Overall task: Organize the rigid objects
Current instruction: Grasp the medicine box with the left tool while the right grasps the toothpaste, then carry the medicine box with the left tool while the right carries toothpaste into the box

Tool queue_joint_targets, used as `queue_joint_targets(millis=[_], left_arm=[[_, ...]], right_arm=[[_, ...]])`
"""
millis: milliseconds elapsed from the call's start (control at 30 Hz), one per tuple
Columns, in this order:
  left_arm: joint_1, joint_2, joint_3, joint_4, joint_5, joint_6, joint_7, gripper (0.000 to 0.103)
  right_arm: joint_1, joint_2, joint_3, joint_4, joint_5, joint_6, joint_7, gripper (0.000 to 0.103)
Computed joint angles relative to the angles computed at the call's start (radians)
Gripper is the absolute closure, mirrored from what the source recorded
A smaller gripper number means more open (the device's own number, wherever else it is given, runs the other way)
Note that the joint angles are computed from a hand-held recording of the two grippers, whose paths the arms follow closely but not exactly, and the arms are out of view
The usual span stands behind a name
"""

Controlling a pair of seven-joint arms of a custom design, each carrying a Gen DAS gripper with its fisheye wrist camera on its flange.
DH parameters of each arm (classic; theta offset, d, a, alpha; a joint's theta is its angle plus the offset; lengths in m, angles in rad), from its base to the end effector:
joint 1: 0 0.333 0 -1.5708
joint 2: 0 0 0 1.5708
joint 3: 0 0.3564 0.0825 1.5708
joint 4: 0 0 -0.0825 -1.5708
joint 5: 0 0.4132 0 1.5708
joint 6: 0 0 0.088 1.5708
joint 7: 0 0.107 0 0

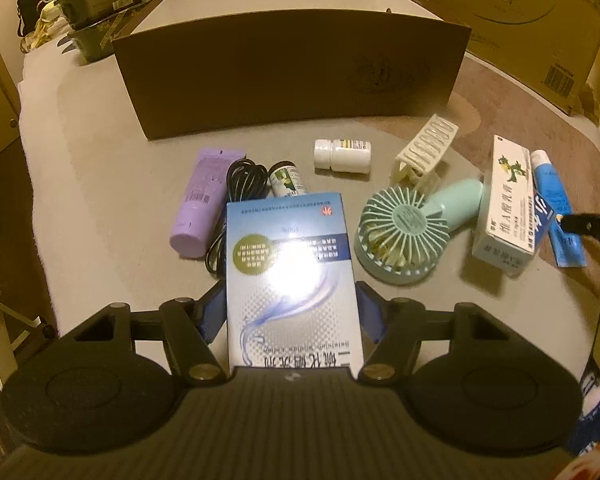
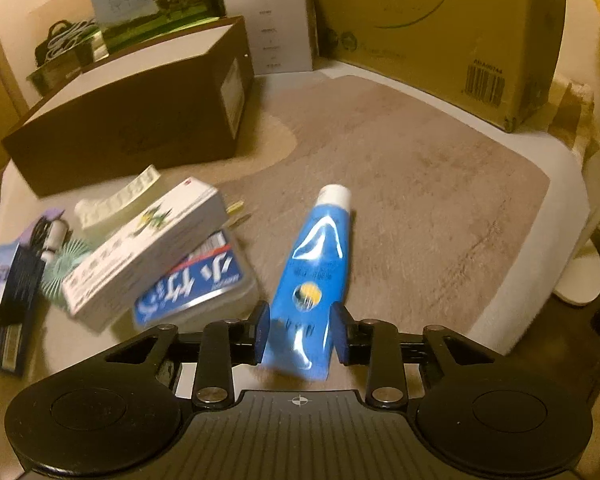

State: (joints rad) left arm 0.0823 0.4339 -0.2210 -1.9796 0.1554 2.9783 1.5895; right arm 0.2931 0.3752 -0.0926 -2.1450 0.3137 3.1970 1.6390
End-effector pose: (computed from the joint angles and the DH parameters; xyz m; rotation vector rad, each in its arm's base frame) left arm 0.6861 -0.0929 0.3318 -1.6515 2.1396 -0.6161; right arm 0.6392 0.1040 0.3174 -1.6306 1.9316 -0.4758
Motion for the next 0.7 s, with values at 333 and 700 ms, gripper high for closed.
queue_joint_targets(millis=[333,700], left_arm=[[-0.006,0.022,0.006,0.026,0.008,-0.012,0.0,0.039],[-0.037,0.045,0.041,0.055,0.051,-0.012,-0.03,0.04]], right_arm=[[-0.075,0.082,0.044,0.134,0.041,-0.064,0.07,0.047],[0.235,0.192,-0.302,0.231,-0.217,-0.148,0.32,0.049]])
